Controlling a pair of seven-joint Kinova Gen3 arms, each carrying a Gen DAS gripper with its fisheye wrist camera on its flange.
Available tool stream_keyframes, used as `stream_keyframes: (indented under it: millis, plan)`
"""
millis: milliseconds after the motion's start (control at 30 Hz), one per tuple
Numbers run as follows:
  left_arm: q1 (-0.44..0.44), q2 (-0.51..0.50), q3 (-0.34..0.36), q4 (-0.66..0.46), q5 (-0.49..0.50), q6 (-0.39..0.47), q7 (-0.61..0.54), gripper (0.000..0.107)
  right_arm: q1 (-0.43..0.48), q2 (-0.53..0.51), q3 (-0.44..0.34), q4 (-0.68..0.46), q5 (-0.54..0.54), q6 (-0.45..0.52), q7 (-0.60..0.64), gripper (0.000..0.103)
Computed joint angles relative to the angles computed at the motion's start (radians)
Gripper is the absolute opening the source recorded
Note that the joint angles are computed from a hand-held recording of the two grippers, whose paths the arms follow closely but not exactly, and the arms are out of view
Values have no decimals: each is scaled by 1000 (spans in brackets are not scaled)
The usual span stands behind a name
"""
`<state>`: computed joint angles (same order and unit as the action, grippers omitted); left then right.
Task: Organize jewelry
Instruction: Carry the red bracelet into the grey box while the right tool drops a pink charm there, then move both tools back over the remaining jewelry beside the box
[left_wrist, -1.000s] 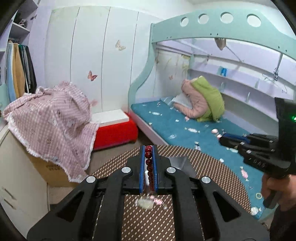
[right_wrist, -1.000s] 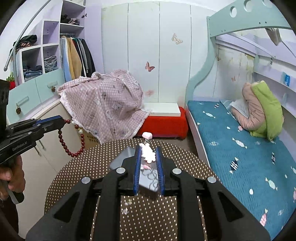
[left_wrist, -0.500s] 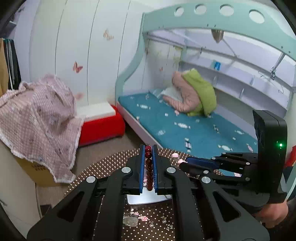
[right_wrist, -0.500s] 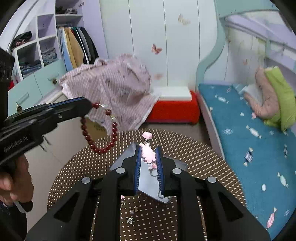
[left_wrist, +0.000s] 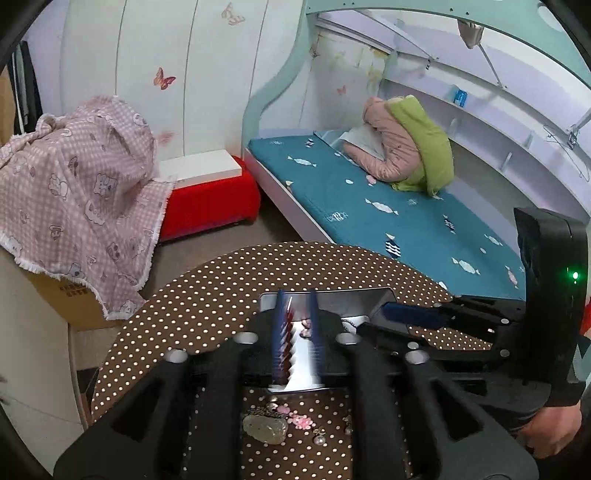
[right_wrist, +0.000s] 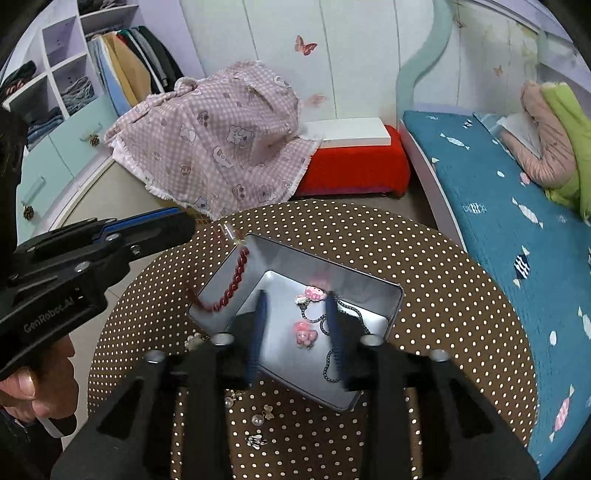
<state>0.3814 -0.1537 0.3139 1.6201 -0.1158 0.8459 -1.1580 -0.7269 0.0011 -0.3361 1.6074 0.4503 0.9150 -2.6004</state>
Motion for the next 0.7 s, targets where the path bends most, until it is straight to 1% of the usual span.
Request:
stream_keyframes:
  millis: [33,67,100,133,200,300,433,500,567,700]
  plan:
    - [-20,-15,21,9,-26,-5,30,68,-4,-7,-5,6,19,3,-25,62]
    - [-22,-31,32,18,-60,-11,67,81,-9,-16,-11,14,47,5,-58,77]
    - [-24,-47,39,28,-78,-20,89,90,-11,-22,-18,18,69,6,-83,82]
    - [-28,-59,41,31,-82,-23,94,90,-15,-30,-27,20,90,13,-109,89]
    - [-48,-76,70,21,-115,3,123,94,-23,-33,-47,10,131,52,-152,95]
    - [-81,-108,123,12,-178,41,178,96,-44,-40,-66,1,186,101,-209,95]
    - [-140,-189,196,21,-241,68,242,98,-84,-59,-131,-6,320,206,-347,95]
    - [-172,-231,227,22,-246,81,250,98,-109,-74,-167,0,382,261,-419,95]
    - [-205,-276,257,20,-239,99,246,98,-128,-74,-193,-9,426,303,-462,95]
    - [-264,-368,294,18,-211,125,226,98,-191,-71,-257,-23,521,421,-553,95]
